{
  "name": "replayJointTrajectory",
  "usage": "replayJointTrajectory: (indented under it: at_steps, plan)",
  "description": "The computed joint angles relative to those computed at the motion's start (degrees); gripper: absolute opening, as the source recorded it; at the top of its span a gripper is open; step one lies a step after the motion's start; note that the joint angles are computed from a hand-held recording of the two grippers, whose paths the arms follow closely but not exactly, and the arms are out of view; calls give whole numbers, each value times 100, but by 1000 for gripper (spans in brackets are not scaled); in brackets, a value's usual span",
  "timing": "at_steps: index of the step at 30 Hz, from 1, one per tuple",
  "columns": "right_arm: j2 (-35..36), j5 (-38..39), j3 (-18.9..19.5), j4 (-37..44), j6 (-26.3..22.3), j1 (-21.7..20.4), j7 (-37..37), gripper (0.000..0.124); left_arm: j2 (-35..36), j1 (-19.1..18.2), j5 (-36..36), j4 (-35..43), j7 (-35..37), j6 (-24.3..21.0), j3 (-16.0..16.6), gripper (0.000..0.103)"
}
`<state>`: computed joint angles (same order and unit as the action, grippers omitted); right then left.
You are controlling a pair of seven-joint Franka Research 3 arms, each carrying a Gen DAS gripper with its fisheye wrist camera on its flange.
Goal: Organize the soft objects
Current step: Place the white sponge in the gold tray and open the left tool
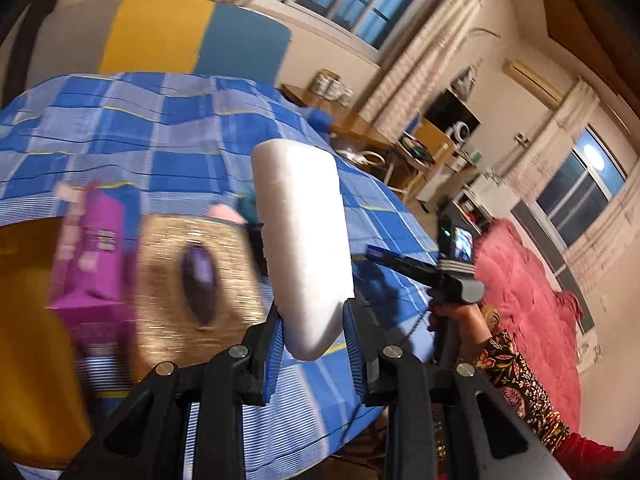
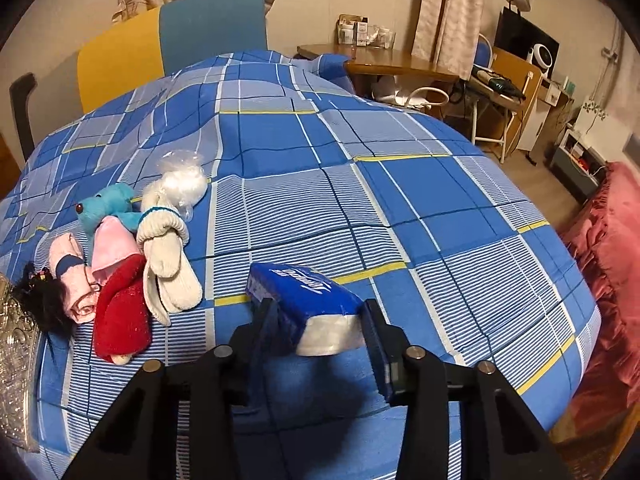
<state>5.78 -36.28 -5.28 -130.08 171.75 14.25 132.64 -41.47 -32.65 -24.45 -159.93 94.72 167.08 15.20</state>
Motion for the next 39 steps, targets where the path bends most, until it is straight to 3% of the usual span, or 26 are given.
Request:
replayJointTrajectory:
  at_steps: [5, 8, 14, 16, 21, 27, 32, 34, 38, 39]
  plan:
    - [18, 255, 68, -9, -34, -20, -238, 42, -636, 1111, 310, -222, -80, -589, 29, 28]
    - [24, 880, 210, -80, 107, -82, -804, 42, -701, 1758, 520, -265, -75, -802, 100, 28]
    - [-29, 1020, 115, -186, 193, 113, -864, 42, 75, 2436, 506, 27, 323, -1267, 547, 28]
    - [-56, 863, 65, -209, 191, 179, -709, 42, 489, 2651, 454, 167, 404, -1327, 541, 27]
    - [-152, 487, 65, -313, 233, 225, -313, 42, 1420, 2829, 8, 552, 963, -1482, 726, 26]
    - [-269, -105, 135, -398, 243, 149, 357, 42, 2268, 3379, -156, 981, 1106, -1455, 414, 33]
    - [-433, -490, 255, -552, 458, -23, 927, 40, 1883, 3372, -1068, 723, 1809, -1391, 321, 39]
    - [-546, -455, 340, -671, 620, -121, 1071, 39, 1618, 3532, -1119, 486, 1748, -1179, 49, 40]
    - [-763, -220, 643, -856, 778, -301, 1070, 32, 1033, 3517, -1111, -66, 1629, -632, -165, 41]
    - [-816, 100, 717, -891, 722, -267, 770, 32, 881, 3490, -1008, -215, 1562, -519, -202, 41]
